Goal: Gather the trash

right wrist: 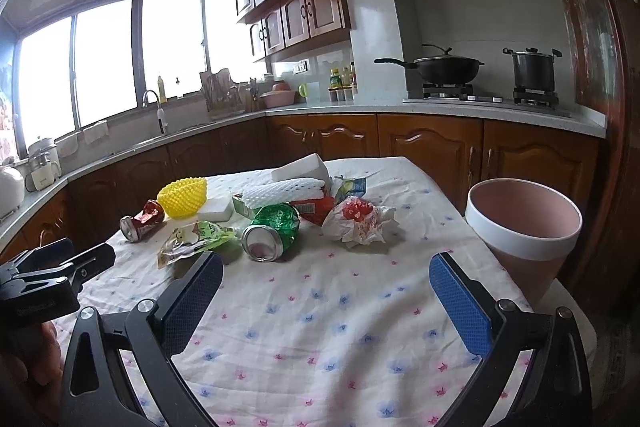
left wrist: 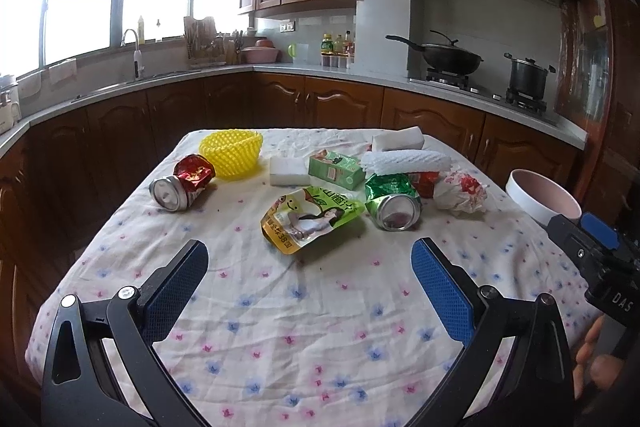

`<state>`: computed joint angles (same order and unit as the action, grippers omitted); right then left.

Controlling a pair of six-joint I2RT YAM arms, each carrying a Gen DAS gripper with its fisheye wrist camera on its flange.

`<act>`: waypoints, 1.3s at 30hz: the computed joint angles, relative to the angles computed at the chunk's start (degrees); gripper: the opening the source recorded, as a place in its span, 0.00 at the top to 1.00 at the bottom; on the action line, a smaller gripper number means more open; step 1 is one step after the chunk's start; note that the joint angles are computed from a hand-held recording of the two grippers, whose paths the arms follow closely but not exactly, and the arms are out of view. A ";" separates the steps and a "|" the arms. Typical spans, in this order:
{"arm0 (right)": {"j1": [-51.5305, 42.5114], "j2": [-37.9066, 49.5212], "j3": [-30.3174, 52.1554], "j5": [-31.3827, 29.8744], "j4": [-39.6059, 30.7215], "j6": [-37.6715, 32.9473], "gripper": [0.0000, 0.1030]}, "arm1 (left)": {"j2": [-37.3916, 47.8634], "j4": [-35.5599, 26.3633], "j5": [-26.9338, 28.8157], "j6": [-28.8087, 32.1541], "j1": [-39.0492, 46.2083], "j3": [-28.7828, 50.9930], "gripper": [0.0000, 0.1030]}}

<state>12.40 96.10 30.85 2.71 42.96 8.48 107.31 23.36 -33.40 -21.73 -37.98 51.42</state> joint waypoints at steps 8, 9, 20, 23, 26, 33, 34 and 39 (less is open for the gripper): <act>0.12 -0.36 -0.28 -0.11 0.26 0.29 0.00 | -0.39 0.42 -0.11 0.32 -0.05 -0.55 0.00; 0.20 -0.35 -0.20 0.02 0.17 0.26 0.00 | -0.37 0.29 -0.04 0.31 0.00 -0.43 0.00; -0.02 -0.33 -0.19 -0.59 0.31 0.52 0.00 | -0.14 -0.25 0.16 0.29 -0.12 0.16 0.00; -0.05 -0.18 0.08 -0.81 0.01 0.50 0.00 | 0.16 -0.11 1.04 0.57 0.44 0.39 0.00; -0.22 0.06 0.34 -0.95 -0.06 0.40 0.00 | 0.39 -0.11 1.18 0.71 0.61 0.67 0.00; -0.44 0.35 0.60 -1.41 -0.18 0.82 0.00 | 0.36 0.11 1.02 0.61 0.41 0.37 0.00; -0.44 0.35 0.60 -1.41 -0.18 0.82 0.00 | 0.41 0.12 1.06 0.64 0.45 0.46 0.00; -0.74 0.45 0.56 -1.77 -0.16 0.74 0.00 | 0.86 -0.24 1.31 0.82 0.67 1.15 0.00</act>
<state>11.66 96.54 31.41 0.93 42.80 9.23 108.17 23.12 -32.10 -20.91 -37.31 52.57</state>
